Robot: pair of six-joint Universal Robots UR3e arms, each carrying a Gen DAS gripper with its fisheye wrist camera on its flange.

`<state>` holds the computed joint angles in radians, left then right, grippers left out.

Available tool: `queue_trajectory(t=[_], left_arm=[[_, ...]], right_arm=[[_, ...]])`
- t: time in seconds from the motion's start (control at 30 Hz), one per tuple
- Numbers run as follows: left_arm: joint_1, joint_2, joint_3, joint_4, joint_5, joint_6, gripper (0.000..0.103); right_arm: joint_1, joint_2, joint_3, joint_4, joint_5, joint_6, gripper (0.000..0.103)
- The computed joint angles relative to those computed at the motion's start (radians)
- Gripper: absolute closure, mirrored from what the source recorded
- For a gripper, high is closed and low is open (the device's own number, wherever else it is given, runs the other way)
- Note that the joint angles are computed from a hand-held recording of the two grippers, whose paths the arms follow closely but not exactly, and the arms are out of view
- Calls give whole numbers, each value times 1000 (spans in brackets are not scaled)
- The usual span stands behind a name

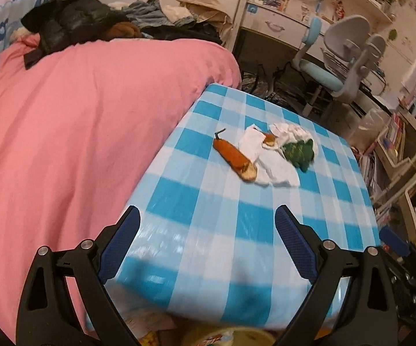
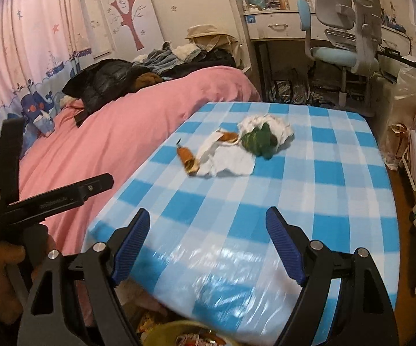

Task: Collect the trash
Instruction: 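Move both open tools back to the table toward the long orange peel, then grasp the long orange peel with the left tool while the right tool grasps a white tissue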

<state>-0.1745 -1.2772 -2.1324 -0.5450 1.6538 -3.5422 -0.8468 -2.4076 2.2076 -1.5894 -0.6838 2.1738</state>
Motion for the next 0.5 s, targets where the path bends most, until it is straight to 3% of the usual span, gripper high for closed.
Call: queue_trajectory(t=[0.07,0.27,0.5], left_arm=[[8,-83,46,27,-15,-12,12],[7,-362,246,64,-21,-33,12],[23,-586,466,25,-25,-45,12]], right_arm=[[51,75,21,-156,-22,90,24],[179,272,20,-429,-83,235,24],[293,461,-13,-632,-137,337,24]])
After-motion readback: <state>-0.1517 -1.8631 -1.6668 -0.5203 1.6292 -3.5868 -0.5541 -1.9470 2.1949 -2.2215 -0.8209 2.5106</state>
